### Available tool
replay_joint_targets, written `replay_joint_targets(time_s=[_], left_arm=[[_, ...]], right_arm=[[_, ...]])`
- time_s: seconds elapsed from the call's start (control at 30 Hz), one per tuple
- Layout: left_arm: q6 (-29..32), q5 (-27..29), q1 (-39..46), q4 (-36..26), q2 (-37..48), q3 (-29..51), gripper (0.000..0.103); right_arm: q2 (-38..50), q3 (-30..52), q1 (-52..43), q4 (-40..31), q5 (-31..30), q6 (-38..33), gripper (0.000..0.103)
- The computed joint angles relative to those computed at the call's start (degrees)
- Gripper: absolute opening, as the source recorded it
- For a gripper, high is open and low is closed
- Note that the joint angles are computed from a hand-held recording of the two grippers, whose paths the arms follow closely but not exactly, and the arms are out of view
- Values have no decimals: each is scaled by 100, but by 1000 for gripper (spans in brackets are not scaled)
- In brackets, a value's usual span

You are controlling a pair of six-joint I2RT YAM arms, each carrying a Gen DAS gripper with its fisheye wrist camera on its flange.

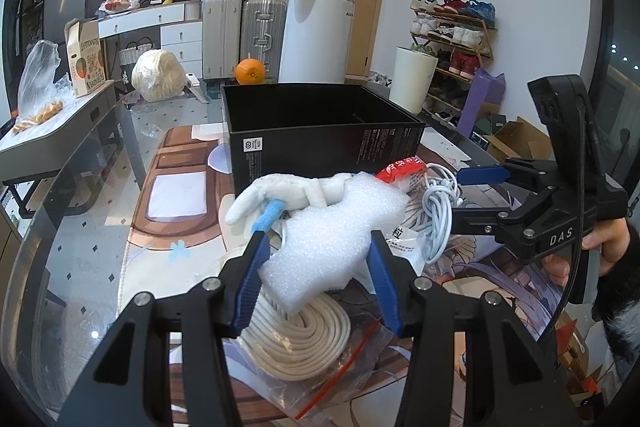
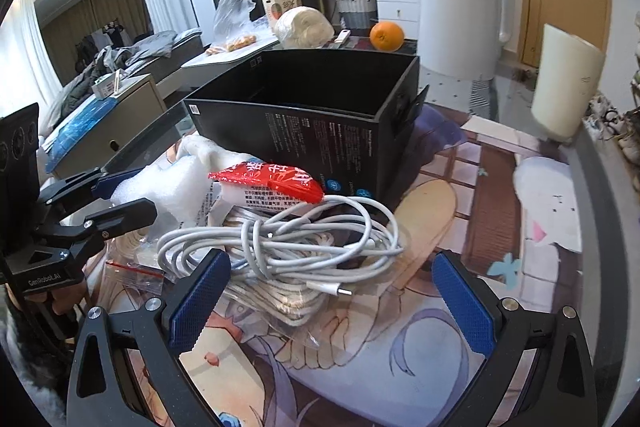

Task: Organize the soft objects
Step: 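Close the left tool on the white foam sheet while the right tool reaches for the white cable coil, then lift the foam sheet with the left tool while the right tool grasps and lifts the cable coil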

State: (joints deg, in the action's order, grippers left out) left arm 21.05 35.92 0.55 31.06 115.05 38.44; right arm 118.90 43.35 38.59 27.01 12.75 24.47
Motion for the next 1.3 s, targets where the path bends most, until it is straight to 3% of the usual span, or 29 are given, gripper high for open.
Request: replay_joint_targets(time_s=[0.33,0.43,0.53,1.1,1.3], left_arm=[[-26,18,35,57,27,-5,49],[-39,19,30,89,22,-24,49],[-48,19,28,106,24,-31,49],[-188,97,92,474,-64,-215,49],[-212,93,93,542,-62,-232,49]], right_arm=[[220,147,-393,189,-957,-102,102],[224,107,-406,322,-1064,-137,95],[159,-5,-357,448,-953,-141,86],[-602,-1141,138,1270,33,166,85],[-857,-1469,123,1537,-264,227,85]])
